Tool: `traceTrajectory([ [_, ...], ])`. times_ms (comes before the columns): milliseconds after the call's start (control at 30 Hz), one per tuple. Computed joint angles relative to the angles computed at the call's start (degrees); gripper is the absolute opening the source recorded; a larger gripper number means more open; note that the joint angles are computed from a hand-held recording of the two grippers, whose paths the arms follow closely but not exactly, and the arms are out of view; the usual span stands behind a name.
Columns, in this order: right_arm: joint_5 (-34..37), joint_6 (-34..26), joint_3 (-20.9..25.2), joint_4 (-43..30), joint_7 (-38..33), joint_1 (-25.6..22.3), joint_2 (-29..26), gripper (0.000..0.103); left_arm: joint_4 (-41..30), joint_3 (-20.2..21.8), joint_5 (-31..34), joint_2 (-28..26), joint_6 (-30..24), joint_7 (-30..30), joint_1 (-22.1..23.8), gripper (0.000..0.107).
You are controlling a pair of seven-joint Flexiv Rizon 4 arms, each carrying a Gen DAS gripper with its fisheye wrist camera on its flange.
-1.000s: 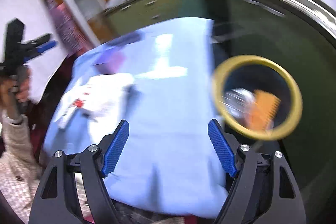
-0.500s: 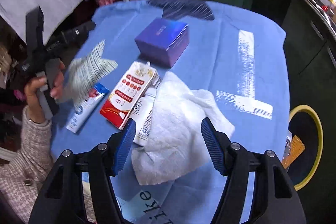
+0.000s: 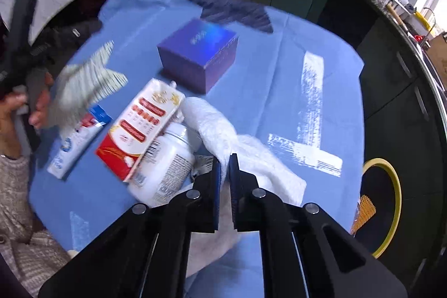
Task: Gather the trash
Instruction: 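Carry the white tissue over the bin and open the right gripper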
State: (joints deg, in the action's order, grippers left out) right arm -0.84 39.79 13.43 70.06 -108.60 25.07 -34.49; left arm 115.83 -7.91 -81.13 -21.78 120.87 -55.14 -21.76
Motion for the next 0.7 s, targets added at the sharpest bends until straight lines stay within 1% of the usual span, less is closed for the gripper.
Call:
traceTrajectory([
  [100, 3.4, -0.6, 1.5, -0.5, -1.0, -2.1, 1.8, 0.007, -0.6, -0.4, -1.8, -0.3, 0.7, 1.6, -0.2, 0.096],
  [200, 5.7, 0.5, 1.4, -0.8, -1.1, -3.8, 3.8, 0.007, -1.2, -1.3, -3.5, -0.6, 1.2, 3.1, 0.2, 0.096],
  [300, 7.0, 1.6, 0.3, -2.6, 0.6, -5.0, 4.3, 0.007, -1.6, -2.1, -4.4, -0.8, 2.0, 4.0, 0.6, 0.096],
  [367, 6.3, 3.0, -1.3, -3.4, 2.7, -5.5, 4.2, 0.007, -1.7, -2.6, -5.0, -0.8, 2.3, 4.6, 0.9, 0.096],
  [500, 2.9, 3.8, -5.0, -7.1, 8.9, -6.7, 1.4, 0.007, -1.7, -3.0, -4.9, -0.9, 2.5, 4.6, 1.2, 0.096],
  [533, 1.4, 3.6, -6.4, -8.5, 11.0, -7.0, 0.0, 0.007, -1.8, -3.1, -5.1, -0.9, 2.6, 5.0, 1.3, 0.096],
  [600, -0.7, 2.0, -8.2, -12.3, 14.8, -8.0, -3.5, 0.007, -2.0, -3.4, -5.8, -1.0, 2.9, 5.8, 1.3, 0.096],
  [700, -3.0, -0.9, -9.6, -17.8, 18.5, -9.6, -8.5, 0.007, -2.3, -3.9, -6.3, -1.2, 3.1, 6.5, 1.6, 0.096],
])
